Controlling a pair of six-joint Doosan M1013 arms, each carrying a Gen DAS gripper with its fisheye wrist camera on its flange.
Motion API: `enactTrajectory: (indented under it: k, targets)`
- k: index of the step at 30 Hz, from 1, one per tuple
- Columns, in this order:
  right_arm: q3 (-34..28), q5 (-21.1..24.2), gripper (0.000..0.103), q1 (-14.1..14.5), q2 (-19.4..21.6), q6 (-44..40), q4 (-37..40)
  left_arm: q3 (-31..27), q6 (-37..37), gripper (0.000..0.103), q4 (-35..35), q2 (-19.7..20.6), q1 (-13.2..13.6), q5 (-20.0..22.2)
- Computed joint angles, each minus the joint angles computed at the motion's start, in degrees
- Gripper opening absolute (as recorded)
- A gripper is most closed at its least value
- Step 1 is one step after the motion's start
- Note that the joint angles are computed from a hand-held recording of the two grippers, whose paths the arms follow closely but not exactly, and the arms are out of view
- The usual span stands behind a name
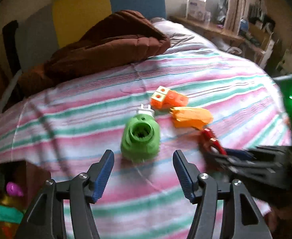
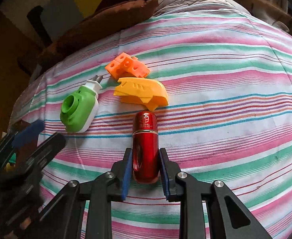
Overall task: Organize rigid objects
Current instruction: 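Grasp the green bottle-shaped toy with the left tool while the right holds the red capsule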
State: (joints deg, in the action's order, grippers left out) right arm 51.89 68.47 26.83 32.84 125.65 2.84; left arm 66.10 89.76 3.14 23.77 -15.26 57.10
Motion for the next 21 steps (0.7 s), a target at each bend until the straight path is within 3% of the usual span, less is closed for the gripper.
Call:
enactTrajectory:
  k: [4,9,10,15,21]
  targets:
    - [0.55,-0.22,0.026,-0.24,-0.31,-0.09,0.43,-1.74,-0.26,0.062,4.1,2.17,-0.75,-0.19]
    - [0.46,0.01,0.026,-0.13,-0.28,0.18,0.46,-2.01,0.29,0.062,-3.7,3.35,0.98,-0.98]
    - [0.29,0.01,0.026,-0.12,-0.1,0.18,0.49,-1.42,-0.05,0.057,-4.39,3.2,1.19,-1.8]
    - [0.21,-0.07,0.026,-0.09,0.03,0.33,0.47,3.81,3.05,0.054,-7.84,1.07,2.03,-9.75]
    - [0.33,-0.2,0.026,-0.06,-0.05,0.33,0.35,7.39,2.05,0.053,-7.59,-1.23,2.32,-12.26]
